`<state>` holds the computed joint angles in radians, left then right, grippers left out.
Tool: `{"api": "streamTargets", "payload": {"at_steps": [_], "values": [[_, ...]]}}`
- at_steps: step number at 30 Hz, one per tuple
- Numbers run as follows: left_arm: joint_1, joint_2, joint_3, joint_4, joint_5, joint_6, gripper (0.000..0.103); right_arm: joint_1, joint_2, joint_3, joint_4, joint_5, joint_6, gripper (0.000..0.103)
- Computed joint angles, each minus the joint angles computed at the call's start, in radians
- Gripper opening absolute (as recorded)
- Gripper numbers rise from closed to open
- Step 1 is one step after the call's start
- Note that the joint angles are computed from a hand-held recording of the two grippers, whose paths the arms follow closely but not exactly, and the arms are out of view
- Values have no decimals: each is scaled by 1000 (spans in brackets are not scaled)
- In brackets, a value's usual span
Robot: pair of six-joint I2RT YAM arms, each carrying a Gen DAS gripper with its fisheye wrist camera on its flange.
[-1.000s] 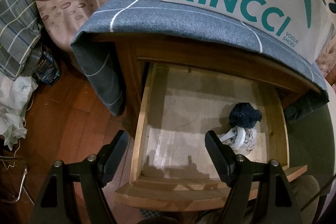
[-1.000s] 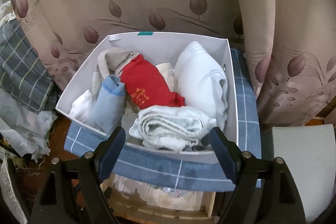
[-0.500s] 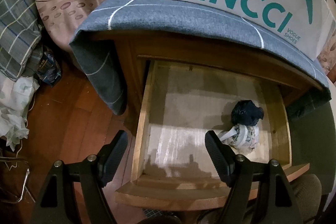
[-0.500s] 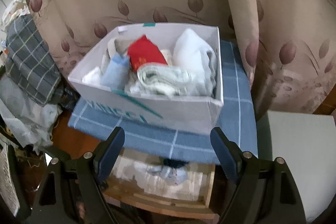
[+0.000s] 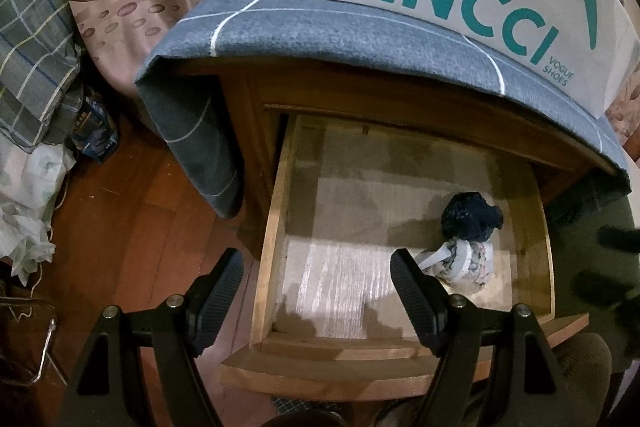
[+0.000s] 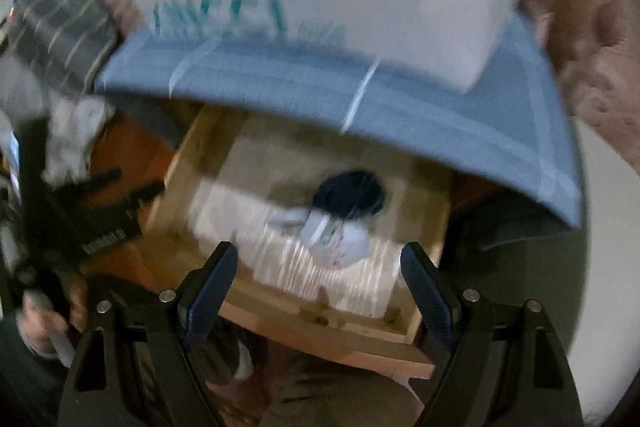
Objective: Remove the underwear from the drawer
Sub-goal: 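Move the right tool down into the drawer toward the grey socks, then grasp the grey socks with the right tool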
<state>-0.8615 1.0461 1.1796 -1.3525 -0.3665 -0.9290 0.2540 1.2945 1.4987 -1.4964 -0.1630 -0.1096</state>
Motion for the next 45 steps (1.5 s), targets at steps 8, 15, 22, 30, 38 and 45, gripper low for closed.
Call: {"api": "streamTargets", "payload": {"at_steps": [8,15,22,30,38,45], "values": [[24,-30,-14,22,18,8,78,129,56,-187,164,113,-105,81],[38,-54,-27,35,33,6,78,113,123,-230,257,104,-12,78],[54,-78,-37,46,47,5,78,165,164,-236,269,162,-12,73],[78,-101,-49,60,67,13,78,185,159,-258,245,199,-185,73],[82,-103,-51,64,70,11,78,182,268,-262,179,150,-227,66],[93,-111,-59,74,80,11,78,202,355,-251,246,206,-253,66]]}}
